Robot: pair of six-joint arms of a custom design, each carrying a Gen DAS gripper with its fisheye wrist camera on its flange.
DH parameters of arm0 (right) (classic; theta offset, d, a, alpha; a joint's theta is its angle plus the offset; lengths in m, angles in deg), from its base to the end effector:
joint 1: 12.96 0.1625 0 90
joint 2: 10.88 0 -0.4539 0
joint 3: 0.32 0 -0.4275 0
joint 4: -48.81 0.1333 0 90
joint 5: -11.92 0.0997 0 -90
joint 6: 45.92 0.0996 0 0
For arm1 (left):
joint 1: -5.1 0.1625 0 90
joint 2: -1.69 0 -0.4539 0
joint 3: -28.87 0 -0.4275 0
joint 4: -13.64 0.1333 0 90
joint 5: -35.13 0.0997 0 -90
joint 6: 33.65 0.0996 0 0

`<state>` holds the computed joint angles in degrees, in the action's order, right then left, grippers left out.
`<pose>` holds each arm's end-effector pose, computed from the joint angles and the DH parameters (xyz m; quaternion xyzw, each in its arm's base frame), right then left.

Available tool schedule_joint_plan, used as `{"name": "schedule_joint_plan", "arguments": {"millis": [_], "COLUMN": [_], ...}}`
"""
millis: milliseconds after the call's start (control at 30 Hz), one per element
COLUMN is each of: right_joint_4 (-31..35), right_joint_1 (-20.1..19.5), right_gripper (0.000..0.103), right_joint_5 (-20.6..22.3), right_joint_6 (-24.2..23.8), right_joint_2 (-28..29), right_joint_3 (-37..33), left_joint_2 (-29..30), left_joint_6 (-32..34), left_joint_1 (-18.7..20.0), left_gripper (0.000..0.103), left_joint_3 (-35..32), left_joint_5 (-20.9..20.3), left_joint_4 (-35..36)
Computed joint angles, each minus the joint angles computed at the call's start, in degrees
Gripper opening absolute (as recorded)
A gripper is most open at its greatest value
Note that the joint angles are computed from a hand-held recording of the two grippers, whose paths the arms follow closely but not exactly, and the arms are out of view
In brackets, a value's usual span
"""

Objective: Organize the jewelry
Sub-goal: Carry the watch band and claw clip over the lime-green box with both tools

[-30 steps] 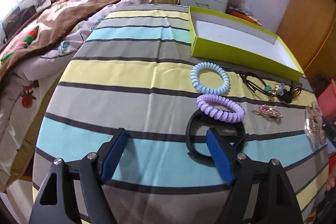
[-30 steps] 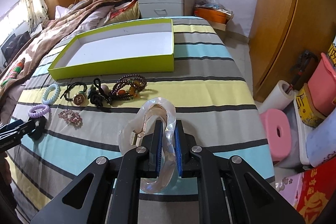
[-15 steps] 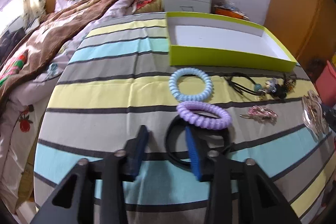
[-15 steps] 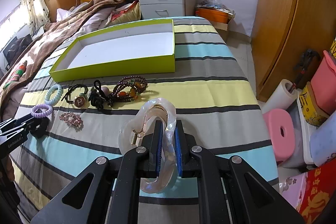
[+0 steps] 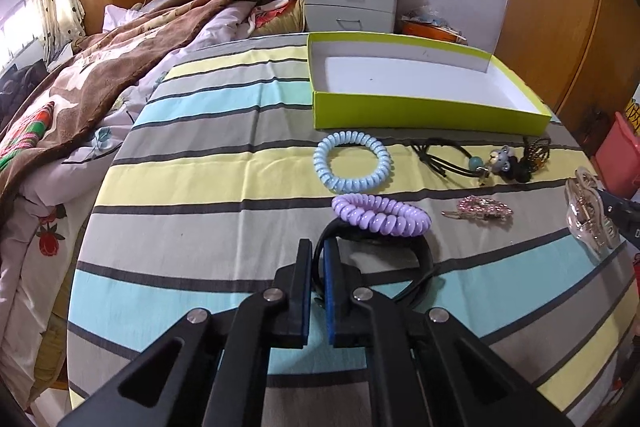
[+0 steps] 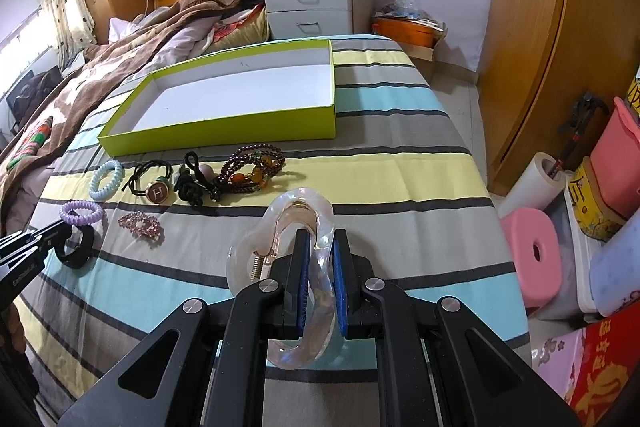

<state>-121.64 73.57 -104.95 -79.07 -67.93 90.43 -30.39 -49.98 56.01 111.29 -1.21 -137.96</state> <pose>0.0436 -0.7396 0.3179 0.1396 -0.8866 0.2994 0.3237 -0.3177 -0.7298 0.0360 0.1318 0.8793 -0.2864 0.3569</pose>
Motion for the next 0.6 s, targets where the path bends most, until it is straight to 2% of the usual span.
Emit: {"name": "schedule_joint_plan", "arguments": {"millis": [333,600], "right_joint_4": [-2.4,-3.2], "right_joint_1": [0.6,1.7], "right_gripper": [0.012,0.012], "right_joint_5": [2.0,2.9], "right_joint_6": [-1.2,-2.3], "right_joint_2": [-1.8,-2.5], "right_joint_3": [3.0,3.3], "left_joint_2": [-2.8,-3.6], "left_joint_6": [-1.3,1.0], "left_joint_1": [-1.2,-2.1], "left_gripper": [0.006,0.006], "left_joint_3": [3.9,4.6], "left_joint_5": [0.0,0.2], "left_joint_4": [-1.9,-5.1]}}
